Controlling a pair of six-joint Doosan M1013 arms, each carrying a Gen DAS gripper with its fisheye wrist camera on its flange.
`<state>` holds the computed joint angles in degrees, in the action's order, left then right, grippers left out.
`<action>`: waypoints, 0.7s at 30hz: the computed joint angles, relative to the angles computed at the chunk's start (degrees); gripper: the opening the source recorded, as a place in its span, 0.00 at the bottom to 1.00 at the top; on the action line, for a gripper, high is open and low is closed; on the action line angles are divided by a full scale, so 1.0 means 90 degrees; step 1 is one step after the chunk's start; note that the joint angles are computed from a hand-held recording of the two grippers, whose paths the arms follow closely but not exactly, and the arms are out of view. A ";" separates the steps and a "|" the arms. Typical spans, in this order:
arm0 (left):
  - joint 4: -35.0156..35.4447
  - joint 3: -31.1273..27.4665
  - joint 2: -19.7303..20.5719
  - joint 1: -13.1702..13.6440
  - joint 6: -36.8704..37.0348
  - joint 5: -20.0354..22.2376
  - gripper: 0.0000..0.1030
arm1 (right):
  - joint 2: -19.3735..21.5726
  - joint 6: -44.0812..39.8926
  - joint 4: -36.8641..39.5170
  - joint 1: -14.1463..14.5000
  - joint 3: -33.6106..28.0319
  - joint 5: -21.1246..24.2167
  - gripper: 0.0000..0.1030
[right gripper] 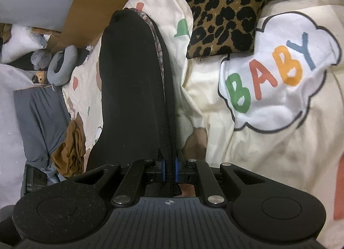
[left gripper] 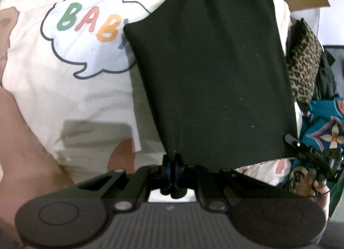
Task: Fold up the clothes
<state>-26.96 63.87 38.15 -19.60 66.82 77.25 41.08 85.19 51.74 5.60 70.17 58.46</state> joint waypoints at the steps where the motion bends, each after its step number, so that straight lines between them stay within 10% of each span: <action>1: -0.0017 0.0050 -0.0016 0.0080 0.0088 0.0024 0.04 | -0.0034 0.0027 -0.0009 -0.0008 0.0019 0.0031 0.06; 21: 0.0009 -0.1042 0.0492 0.0497 0.0120 0.0817 0.04 | -0.0291 0.0562 -0.0464 -0.0035 -0.0066 0.0737 0.06</action>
